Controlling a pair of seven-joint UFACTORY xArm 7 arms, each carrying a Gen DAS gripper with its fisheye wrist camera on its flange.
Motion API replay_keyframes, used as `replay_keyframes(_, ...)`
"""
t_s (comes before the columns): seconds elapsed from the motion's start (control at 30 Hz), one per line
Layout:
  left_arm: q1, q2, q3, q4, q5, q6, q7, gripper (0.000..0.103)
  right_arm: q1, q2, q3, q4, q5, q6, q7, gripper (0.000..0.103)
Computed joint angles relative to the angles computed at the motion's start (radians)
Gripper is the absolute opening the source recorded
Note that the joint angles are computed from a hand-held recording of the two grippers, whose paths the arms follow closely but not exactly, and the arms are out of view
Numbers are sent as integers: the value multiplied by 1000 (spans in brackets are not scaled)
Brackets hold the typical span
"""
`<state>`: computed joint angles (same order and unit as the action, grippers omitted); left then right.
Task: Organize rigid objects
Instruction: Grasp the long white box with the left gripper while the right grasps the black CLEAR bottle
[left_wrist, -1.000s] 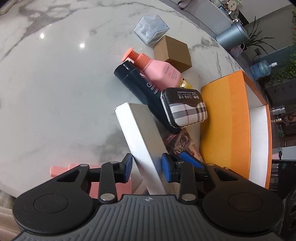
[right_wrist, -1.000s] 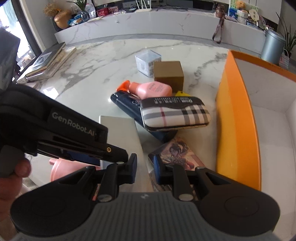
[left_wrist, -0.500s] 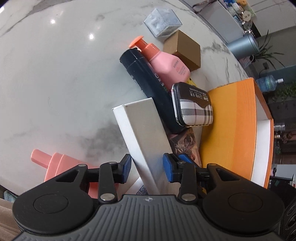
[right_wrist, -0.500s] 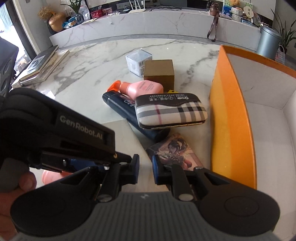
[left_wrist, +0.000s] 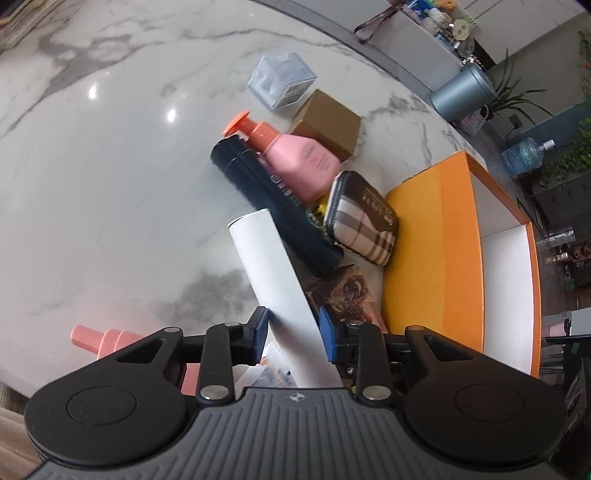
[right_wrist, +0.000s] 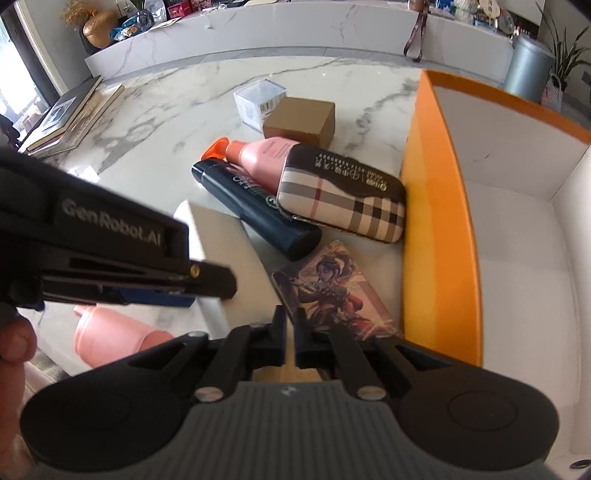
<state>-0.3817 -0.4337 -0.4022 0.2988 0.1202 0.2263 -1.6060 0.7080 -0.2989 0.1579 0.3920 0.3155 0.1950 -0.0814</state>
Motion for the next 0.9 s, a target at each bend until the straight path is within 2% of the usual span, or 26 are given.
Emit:
replay_keyframes(0.13, 26, 63, -6, 38, 28, 10, 10, 42, -32, 14, 36, -3, -49, -22, 42, 0)
replay_keyframes(0.23, 7, 111, 16, 47, 16, -3, 18, 42, 21, 15, -15, -3, 2, -27, -1, 0)
replay_keyframes(0.4, 11, 126, 10, 40, 45, -23, 1, 40, 26, 24, -14, -3, 14, -40, -15, 0)
replay_keyframes(0.5, 0, 67, 9, 21, 46, 21, -2, 38, 84, 12, -65, 1, 83, -34, -88, 3)
replay_keyframes(0.67, -25, -85, 40, -34, 20, 108, 31, 33, 139, 26, -99, 36, 132, -56, -225, 6)
replay_keyframes(0.73, -23, -140, 51, -56, 8, 140, 42, 32, 117, 55, -71, 62, 111, -71, -253, 10)
replay_keyframes(0.83, -10, -204, 69, -97, -12, 154, 51, 31, 92, 111, -40, 111, 59, -106, -324, 26)
replay_keyframes(0.9, 8, -224, 68, -110, -15, 165, 54, 31, 76, 164, -23, 157, 30, -121, -376, 28)
